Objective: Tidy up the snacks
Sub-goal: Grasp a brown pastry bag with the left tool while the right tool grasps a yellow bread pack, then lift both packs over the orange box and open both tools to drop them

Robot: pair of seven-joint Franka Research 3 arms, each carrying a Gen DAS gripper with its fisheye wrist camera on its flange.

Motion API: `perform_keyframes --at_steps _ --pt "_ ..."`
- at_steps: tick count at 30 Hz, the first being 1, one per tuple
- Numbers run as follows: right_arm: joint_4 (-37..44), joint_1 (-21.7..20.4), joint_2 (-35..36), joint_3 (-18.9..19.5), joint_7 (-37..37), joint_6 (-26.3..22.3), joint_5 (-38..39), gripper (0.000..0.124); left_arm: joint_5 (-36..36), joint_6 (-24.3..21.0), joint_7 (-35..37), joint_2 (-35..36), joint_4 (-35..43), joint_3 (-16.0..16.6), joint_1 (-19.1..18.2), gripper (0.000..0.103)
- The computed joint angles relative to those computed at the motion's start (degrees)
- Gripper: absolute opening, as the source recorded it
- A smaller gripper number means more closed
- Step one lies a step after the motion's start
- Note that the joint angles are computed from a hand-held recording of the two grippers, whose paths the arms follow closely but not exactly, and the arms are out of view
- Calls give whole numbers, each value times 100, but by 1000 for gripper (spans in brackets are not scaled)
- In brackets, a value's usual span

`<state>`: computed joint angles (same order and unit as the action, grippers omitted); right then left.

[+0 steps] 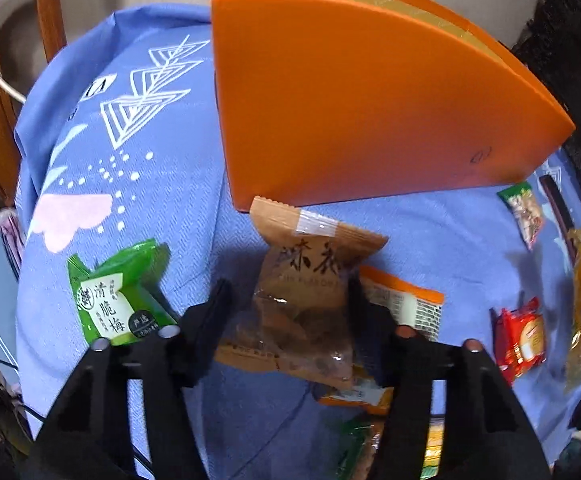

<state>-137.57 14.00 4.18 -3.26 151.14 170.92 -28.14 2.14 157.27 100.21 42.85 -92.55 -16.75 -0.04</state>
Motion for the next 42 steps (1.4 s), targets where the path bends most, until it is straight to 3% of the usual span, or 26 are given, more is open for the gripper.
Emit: perform_keyframes --at_steps 3,7,14,21,24,29,33,38,39,40,41,42 --pt "-11 9 -20 -33 116 10 -120 39 -104 74 58 -49 -107 -107 128 44" --pt "-36 -5 -100 -61 454 64 -538 38 -296 417 181 -372 -600 -320 379 44" --pt "-37 -170 -294 98 1076 73 -1382 38 -823 899 819 -1208 -1572 -999 1110 43" --pt "158 -424 -447 286 1215 97 -1889 38 -1395 1002 1319 -1775 -1682 -1288 1290 43" --pt "495 -565 -421 284 1253 97 -2217 38 -1609 818 1398 -1744 -1257 -1223 1151 43" --pt "1149 -653 -165 150 866 147 -2148 38 -1621 417 1375 -1344 -111 -888 649 43" --pt "1713 -581 152 -55 320 139 -1796 38 -1367 -2 1129 -845 1031 -565 157 44" --pt "2343 -629 689 -59 -958 123 -633 42 -946 -573 816 -98 2451 -229 -361 46" --pt "2483 -619 794 -48 -1177 21 -461 51 -845 -682 700 86 2771 -128 -481 62" --pt "2676 -527 909 -128 -1251 -223 -445 79 -695 -777 480 240 3052 53 -629 86" --pt "2793 -292 956 -374 -977 -392 -710 88 -549 -768 202 304 3180 238 -757 95" --pt "2809 -100 956 -586 -731 -427 -936 88 -459 -641 -66 295 3165 352 -817 99"
